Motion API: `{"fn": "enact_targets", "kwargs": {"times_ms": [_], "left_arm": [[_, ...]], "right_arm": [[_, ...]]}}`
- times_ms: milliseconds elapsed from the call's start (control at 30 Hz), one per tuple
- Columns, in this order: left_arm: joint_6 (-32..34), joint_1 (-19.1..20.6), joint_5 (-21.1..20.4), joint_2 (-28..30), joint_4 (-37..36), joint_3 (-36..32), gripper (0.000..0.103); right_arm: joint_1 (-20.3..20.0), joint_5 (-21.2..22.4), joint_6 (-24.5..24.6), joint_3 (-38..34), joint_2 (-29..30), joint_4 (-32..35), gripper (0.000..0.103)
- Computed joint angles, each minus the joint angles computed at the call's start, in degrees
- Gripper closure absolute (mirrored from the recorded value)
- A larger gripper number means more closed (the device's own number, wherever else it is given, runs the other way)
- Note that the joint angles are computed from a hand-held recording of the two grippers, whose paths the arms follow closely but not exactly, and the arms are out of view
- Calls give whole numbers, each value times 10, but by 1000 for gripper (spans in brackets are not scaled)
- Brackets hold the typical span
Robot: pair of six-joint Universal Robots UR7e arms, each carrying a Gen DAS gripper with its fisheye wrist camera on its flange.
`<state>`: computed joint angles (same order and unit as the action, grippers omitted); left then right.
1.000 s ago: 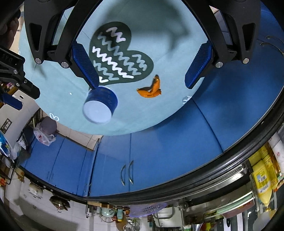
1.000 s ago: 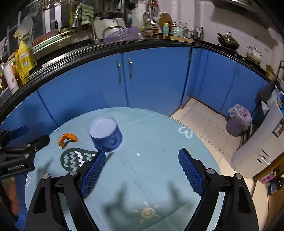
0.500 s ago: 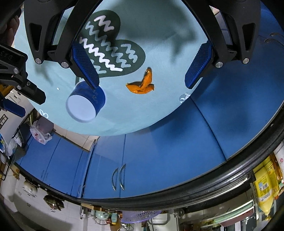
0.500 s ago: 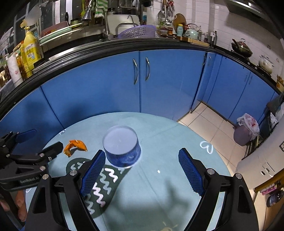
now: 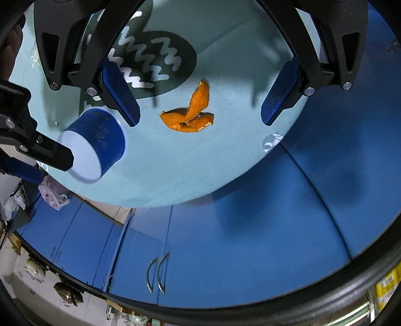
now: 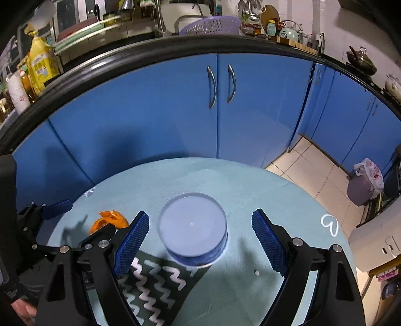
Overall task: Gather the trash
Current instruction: 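Grasp the blue cup with the right tool while the left tool grasps the orange peel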
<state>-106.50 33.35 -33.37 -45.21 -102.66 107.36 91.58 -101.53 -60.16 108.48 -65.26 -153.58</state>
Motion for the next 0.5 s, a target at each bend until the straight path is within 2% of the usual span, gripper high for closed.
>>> {"fn": "enact_targets", "kwargs": {"times_ms": [167,333,500], "left_arm": [[26,16,-4,-8,-58,23,7],[34,17,-7,-7,-70,26,8],[47,17,-16,-1,-92,29,25]], "right_arm": [[7,-30,-5,-2,29,-30,21],[4,-25,21,-19,36,3,18],[0,-15,41,-34,39,34,17]]}}
